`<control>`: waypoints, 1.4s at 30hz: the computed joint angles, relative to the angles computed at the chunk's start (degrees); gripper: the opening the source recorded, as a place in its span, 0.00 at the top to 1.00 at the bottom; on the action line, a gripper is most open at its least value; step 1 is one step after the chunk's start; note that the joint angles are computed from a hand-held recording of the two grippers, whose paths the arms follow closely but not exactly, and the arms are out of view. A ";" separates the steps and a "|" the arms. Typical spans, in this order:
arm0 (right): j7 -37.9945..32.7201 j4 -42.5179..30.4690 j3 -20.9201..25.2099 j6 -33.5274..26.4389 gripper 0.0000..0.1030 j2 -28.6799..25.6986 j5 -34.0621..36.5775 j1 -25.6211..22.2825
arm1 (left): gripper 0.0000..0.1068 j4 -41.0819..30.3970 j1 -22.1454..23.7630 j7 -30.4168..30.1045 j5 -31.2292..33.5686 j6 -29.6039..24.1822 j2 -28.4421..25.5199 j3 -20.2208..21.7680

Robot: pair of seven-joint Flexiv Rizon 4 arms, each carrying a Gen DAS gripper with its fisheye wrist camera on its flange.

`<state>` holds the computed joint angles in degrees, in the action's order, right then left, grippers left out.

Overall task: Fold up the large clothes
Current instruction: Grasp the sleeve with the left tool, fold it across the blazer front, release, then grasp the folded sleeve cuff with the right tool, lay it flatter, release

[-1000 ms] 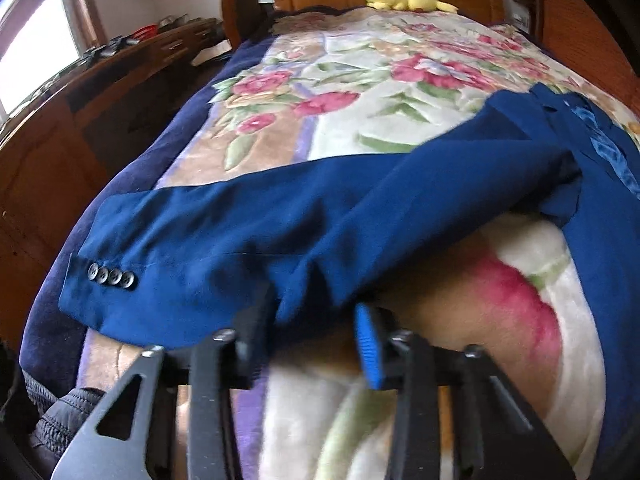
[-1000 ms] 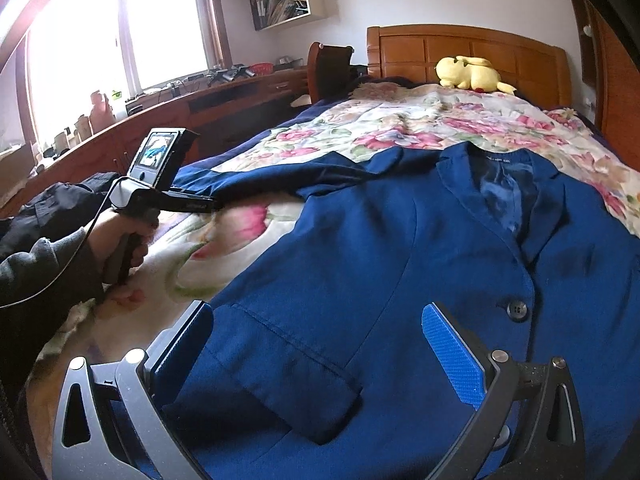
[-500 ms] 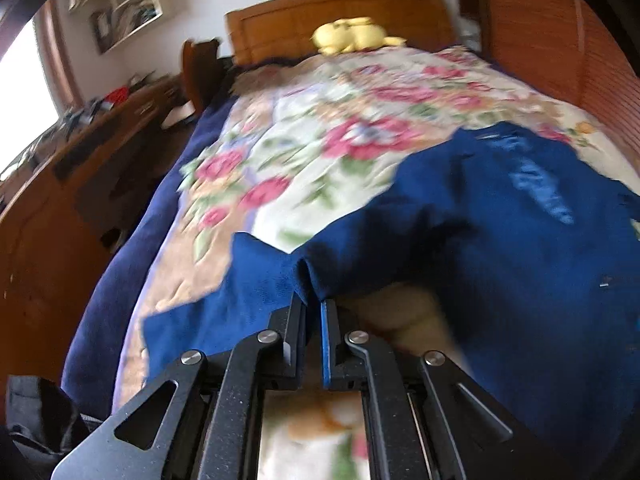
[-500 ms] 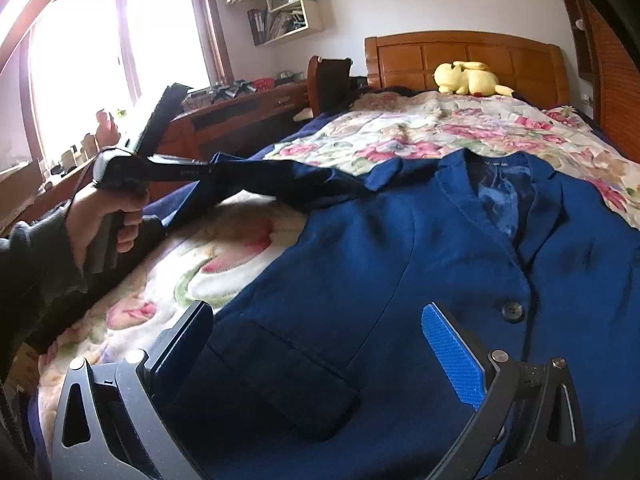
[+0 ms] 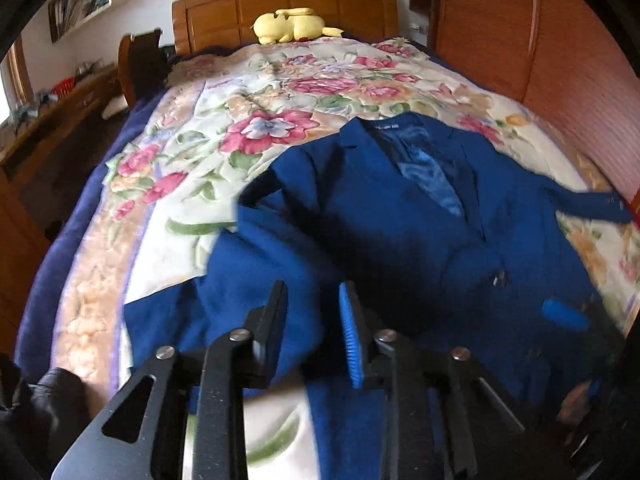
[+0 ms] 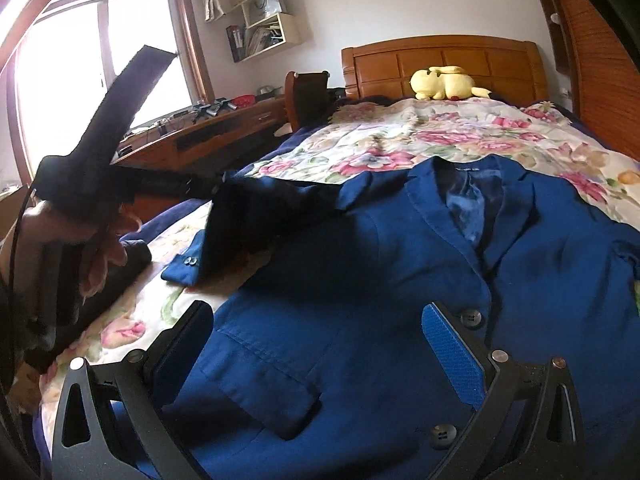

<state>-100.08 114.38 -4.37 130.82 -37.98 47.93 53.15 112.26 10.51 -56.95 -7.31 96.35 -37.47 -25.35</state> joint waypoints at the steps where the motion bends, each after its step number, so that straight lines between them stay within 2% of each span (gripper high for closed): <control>1: -0.28 -0.16 -0.26 -0.28 0.00 0.03 0.42 0.31 | 0.71 1.15 0.13 0.02 0.51 1.29 0.46 0.17; 3: -0.89 -0.55 -0.83 -1.01 0.00 0.04 1.26 0.95 | 0.70 3.98 3.45 0.06 2.13 3.58 1.03 -2.50; 8: -2.62 -1.46 -2.44 -2.68 0.00 0.10 2.86 2.31 | 0.68 10.29 16.72 -1.29 8.05 6.05 0.31 -12.80; 9: -2.63 -1.53 -2.38 -3.01 0.00 0.14 2.50 2.24 | 0.68 11.17 18.72 -1.49 9.27 6.06 0.20 -14.01; 11: -2.58 -1.51 -2.60 -3.85 0.00 0.25 1.72 2.24 | 0.68 13.00 20.65 -1.92 11.51 7.68 0.94 -13.75; 14: -3.23 -1.77 -5.23 -6.50 0.00 0.62 1.83 4.06 | 0.67 14.92 25.36 -2.97 15.14 9.34 0.59 -16.01; 19: -4.31 -2.42 -14.20 -14.21 0.00 0.78 1.54 11.50 | 0.67 18.26 34.95 -3.98 20.47 10.39 -1.96 -20.80; 22: -3.57 -3.67 -20.96 -20.53 0.00 -0.05 -0.96 16.39 | 0.66 19.93 37.77 -4.31 22.75 12.53 -2.54 -20.77; 24: -2.07 -5.28 -24.06 -24.08 0.00 -0.88 -3.45 17.95 | 0.66 21.04 40.68 -4.78 24.56 13.23 -3.38 -21.88; 30: 1.84 -13.42 -22.70 -32.93 0.09 -4.53 -13.10 13.68 | 0.65 23.61 46.54 -5.74 28.13 15.27 -4.13 -21.86; 32: 2.08 -17.30 -19.93 -37.34 0.17 -6.10 -16.89 10.13 | 0.64 24.11 48.52 -5.90 29.10 15.58 -4.63 -22.18; 33: 1.47 -19.97 -18.77 -40.49 0.26 -7.26 -17.95 8.42 | 0.64 24.24 49.26 -5.86 29.55 15.71 -4.99 -22.37; 37: 7.67 -26.50 -20.97 -47.91 0.32 -12.72 -25.06 7.34 | 0.62 24.64 51.14 -5.58 30.93 16.95 -5.77 -21.67; 42: 12.52 -32.86 -22.55 -53.45 0.36 -17.56 -32.29 6.46 | 0.60 24.74 52.61 -5.24 31.74 16.65 -6.83 -21.62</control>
<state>-87.56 81.52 -26.92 77.36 -55.54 15.63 59.61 137.00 63.12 -62.20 24.42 113.01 -44.30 -46.97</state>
